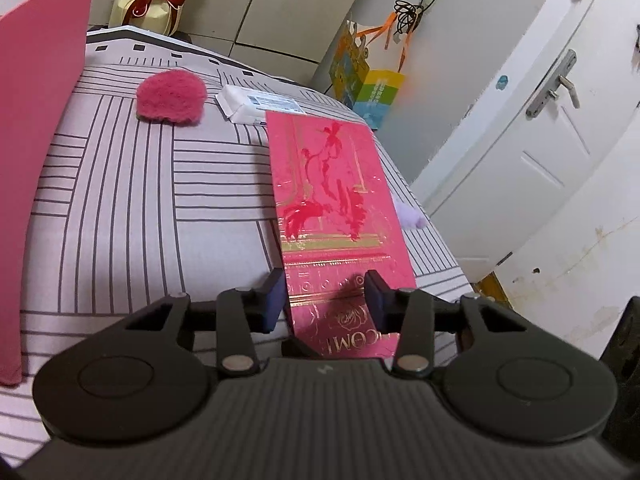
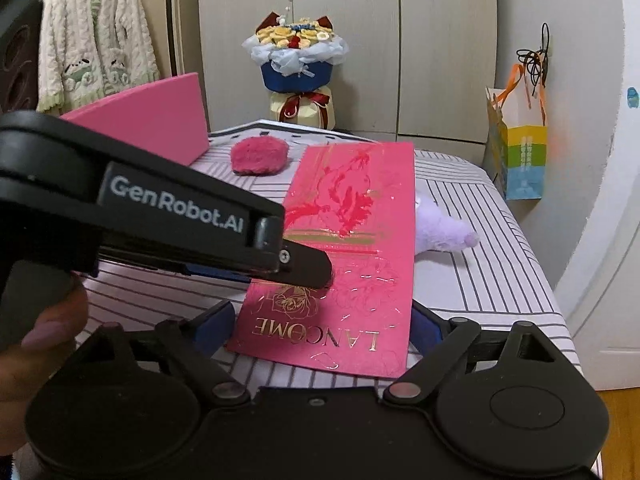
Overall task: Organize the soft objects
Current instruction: 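Close the left gripper on the pink envelope and lift it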
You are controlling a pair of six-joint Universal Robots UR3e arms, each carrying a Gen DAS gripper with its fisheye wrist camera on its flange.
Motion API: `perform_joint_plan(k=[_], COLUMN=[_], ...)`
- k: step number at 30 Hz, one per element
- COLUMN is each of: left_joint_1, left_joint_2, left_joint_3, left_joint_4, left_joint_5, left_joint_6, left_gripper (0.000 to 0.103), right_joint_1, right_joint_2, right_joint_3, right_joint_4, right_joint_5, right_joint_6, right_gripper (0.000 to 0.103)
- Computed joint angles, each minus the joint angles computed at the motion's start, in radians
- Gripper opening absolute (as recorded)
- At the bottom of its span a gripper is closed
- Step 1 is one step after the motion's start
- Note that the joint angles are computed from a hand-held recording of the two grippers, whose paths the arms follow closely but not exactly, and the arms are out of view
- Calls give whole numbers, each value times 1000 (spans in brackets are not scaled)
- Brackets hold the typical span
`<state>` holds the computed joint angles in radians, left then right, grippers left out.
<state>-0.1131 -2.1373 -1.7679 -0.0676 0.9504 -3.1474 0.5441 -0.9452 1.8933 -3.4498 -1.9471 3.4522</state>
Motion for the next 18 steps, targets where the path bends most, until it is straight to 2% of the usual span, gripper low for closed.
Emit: perform_joint_plan(k=[8, 18], left_joint_1=[8, 72], left_joint_2=[138, 414], left_joint_3=[-139, -355], left_joint_4=[-10, -122], left_joint_5=[11, -19], left_joint_6=[46, 177], left_gripper=[41, 44], right_joint_1=[61, 189], right_joint_2=[-45, -133], right_joint_3=[24, 34], right_joint_4=[10, 118], right_joint_5=[-65, -165], right_joint_6=[11, 20], right_gripper=[92, 92])
